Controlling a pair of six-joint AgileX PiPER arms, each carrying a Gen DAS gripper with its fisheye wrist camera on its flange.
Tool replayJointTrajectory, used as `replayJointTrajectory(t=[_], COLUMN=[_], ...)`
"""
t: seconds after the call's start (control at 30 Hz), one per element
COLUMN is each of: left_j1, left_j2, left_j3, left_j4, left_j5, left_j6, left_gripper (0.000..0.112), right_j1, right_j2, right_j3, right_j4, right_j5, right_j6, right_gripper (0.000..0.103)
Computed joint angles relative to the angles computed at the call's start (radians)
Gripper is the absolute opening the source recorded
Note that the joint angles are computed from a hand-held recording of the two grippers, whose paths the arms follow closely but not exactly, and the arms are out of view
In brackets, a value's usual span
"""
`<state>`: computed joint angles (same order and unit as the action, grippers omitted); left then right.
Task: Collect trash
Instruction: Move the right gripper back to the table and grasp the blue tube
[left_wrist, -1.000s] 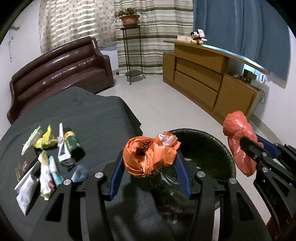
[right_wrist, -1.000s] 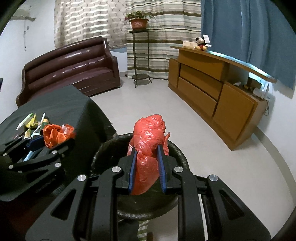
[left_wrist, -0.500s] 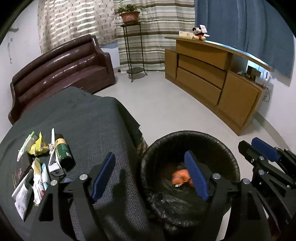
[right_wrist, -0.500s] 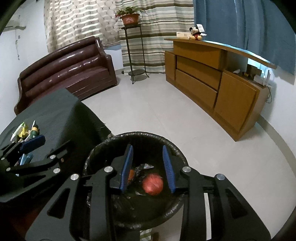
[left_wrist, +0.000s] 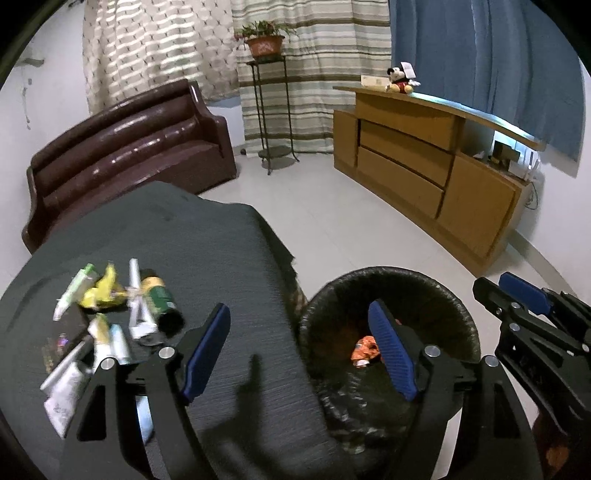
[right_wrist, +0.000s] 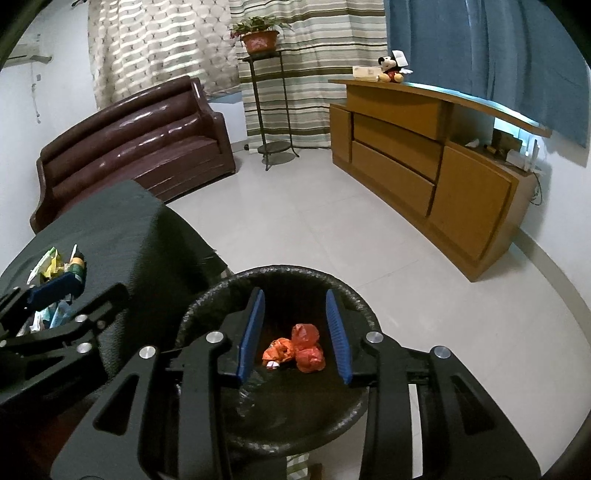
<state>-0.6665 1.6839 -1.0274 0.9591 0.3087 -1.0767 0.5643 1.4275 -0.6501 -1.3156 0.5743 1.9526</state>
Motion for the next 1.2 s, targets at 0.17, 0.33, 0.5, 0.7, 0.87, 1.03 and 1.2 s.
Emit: replayJointTrajectory(t=[0.17,0.33,0.5,0.7,0.87,1.03,1.2], left_j1=[0.039,0.124,0.227,0.406,0.516,0.602,0.690], left_j2=[-0.075,-0.140,-0.191,-0.238,-0.253,-0.268,-0.254], left_j3=[0.086,0.173,0.239,0.295,0.321,0.337,0.336], left_j4=[0.129,0.185,0.250,0.185,0.121,0.062,-0.113], left_j5=[0.000,-0.010,-0.013,-0.087,-0.142,-0.183,-0.234], left_j6=[-0.107,-0.138,-0.174,-0.056,0.028,0.117,0.324], left_gripper=[0.075,0.075,0.075,0.075,0.076,0.075,0.076], right_j1=[0.063,0.132,0.215,0.289,0.340,0.376,0.392], right_j2=[0.025,0.063,0.119,0.206,0.270,0.328,0.400], right_j3=[-0.037,-0.095,-0.171,-0.277,-0.366,-0.473,-0.596], right_j4=[0.040,0.099,0.153,0.211,0.268,0.318,0.404], right_j5=[0.030,0.036,0.066,0.066,0.080,0.098,0.111], right_j6=[-0.001,-0.044,-0.092,-0.127,-0.168,-0.224,-0.336], right_gripper=[0.049,0.051,0.052,0.055,0.055,0.055,0.055])
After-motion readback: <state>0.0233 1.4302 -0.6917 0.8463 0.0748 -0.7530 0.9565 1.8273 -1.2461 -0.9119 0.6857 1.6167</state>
